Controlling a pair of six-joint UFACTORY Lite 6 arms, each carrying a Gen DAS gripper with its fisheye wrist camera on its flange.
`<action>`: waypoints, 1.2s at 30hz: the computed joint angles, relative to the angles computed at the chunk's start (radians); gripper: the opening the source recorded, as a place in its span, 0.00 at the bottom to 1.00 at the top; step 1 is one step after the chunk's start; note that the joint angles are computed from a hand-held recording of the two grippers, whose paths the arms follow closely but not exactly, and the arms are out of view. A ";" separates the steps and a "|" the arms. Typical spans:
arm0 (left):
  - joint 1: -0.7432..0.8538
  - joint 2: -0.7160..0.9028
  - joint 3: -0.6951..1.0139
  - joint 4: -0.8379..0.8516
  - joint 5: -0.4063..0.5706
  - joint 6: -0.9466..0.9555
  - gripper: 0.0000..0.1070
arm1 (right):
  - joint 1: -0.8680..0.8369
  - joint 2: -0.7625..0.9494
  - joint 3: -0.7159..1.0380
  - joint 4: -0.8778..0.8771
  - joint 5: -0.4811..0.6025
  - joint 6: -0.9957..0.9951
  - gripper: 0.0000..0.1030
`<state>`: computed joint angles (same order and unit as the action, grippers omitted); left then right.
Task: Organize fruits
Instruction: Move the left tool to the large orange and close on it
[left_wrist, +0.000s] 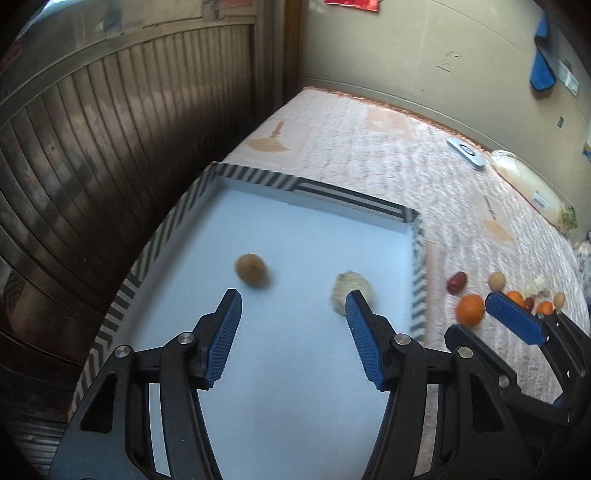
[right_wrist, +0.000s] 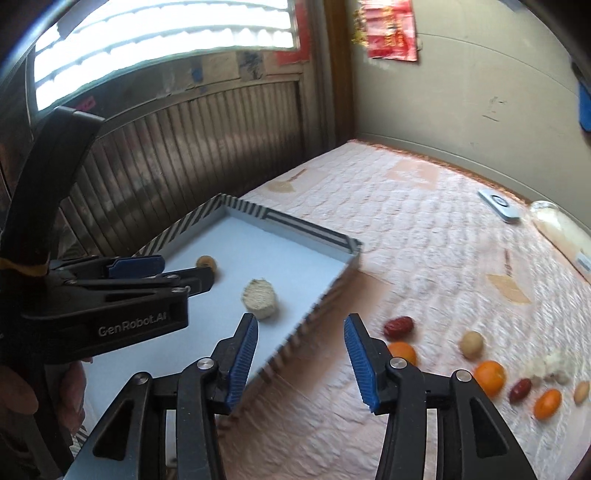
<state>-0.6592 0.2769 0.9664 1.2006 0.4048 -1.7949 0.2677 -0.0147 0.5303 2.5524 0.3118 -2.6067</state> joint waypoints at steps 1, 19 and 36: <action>-0.020 0.007 0.010 -0.002 0.004 -0.003 0.55 | -0.023 -0.034 -0.030 0.006 -0.002 -0.011 0.46; -0.293 0.197 0.272 -0.087 0.088 0.050 0.55 | -0.695 -0.326 -0.267 -0.727 0.158 0.425 0.47; -0.232 0.391 0.456 -0.286 -0.058 0.256 0.55 | -1.051 -0.156 -0.226 -0.879 0.340 0.337 0.47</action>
